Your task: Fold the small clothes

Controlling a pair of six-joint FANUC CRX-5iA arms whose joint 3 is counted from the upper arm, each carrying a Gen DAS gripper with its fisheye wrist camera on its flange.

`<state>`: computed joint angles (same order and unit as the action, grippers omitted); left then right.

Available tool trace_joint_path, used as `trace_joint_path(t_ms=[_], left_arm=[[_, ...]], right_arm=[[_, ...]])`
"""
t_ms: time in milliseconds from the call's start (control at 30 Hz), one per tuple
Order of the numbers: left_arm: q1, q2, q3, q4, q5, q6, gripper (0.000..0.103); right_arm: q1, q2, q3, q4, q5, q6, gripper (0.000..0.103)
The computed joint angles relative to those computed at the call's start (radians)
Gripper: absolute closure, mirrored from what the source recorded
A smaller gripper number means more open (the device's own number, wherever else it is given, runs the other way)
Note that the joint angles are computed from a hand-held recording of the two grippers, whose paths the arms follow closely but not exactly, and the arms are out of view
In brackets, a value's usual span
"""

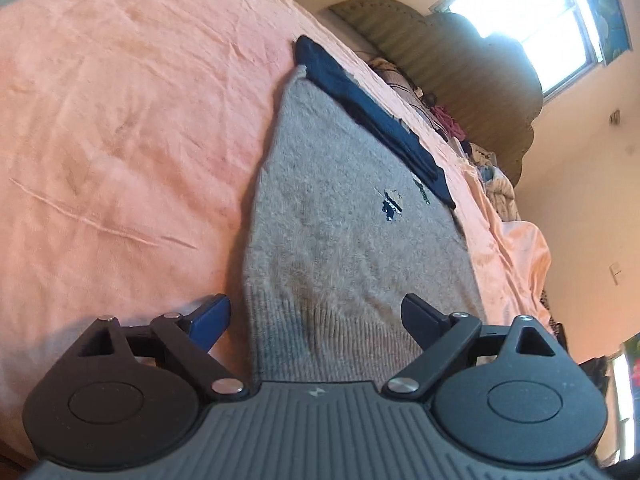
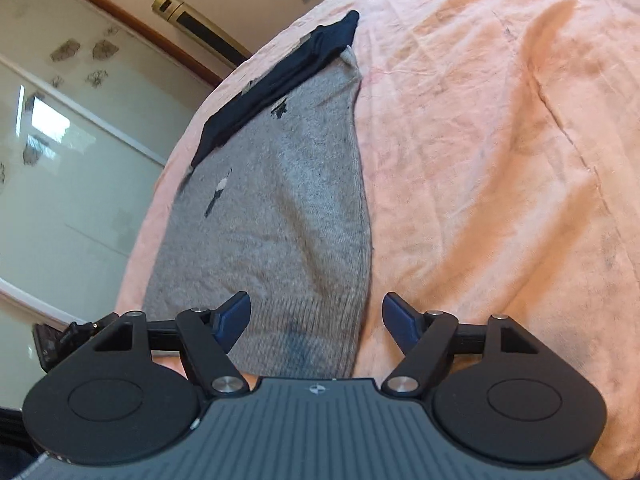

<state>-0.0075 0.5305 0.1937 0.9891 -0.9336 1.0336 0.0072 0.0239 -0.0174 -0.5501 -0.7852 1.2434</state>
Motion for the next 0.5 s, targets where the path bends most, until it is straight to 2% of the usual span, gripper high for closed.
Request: trace_joint_path(t_ms=[67, 100, 133, 167, 200, 267, 367, 467, 500], left_arm=[[-0.014, 0.003, 0.000, 0.002, 0.028, -0.014, 0.015], [-0.018, 0.007, 0.016, -0.024, 0.024, -0.010, 0.025], [-0.018, 0.023, 0.054, -0.066, -0.005, 0.012, 0.071], [-0.018, 0.042, 0.101, -0.123, -0.039, 0.056, 0.098], [-0.019, 0.049, 0.121, -0.152, -0.050, 0.075, 0.098], [-0.021, 0.027, 0.099, -0.150, -0.030, 0.032, 0.098], [-0.015, -0.022, 0.039, -0.114, -0.003, -0.078, 0.099], [-0.004, -0.002, 0.070, -0.183, -0.033, -0.015, 0.098], [0.000, 0.011, 0.081, -0.189, -0.047, 0.019, 0.098]], right_arm=[[0.010, 0.019, 0.017, -0.004, -0.001, 0.036, 0.033], [0.019, 0.025, 0.024, 0.014, -0.006, 0.030, 0.054], [0.022, 0.046, 0.048, 0.020, -0.044, 0.028, 0.074], [0.028, 0.059, 0.060, 0.035, -0.069, 0.026, 0.089], [0.043, 0.054, 0.050, 0.062, -0.054, 0.043, 0.089], [0.056, 0.029, 0.031, 0.109, -0.031, 0.019, 0.089], [0.042, -0.015, -0.005, 0.126, -0.008, 0.001, 0.090], [-0.008, 0.016, 0.017, 0.015, -0.086, 0.058, 0.087], [-0.021, 0.016, 0.012, -0.027, -0.078, 0.077, 0.084]])
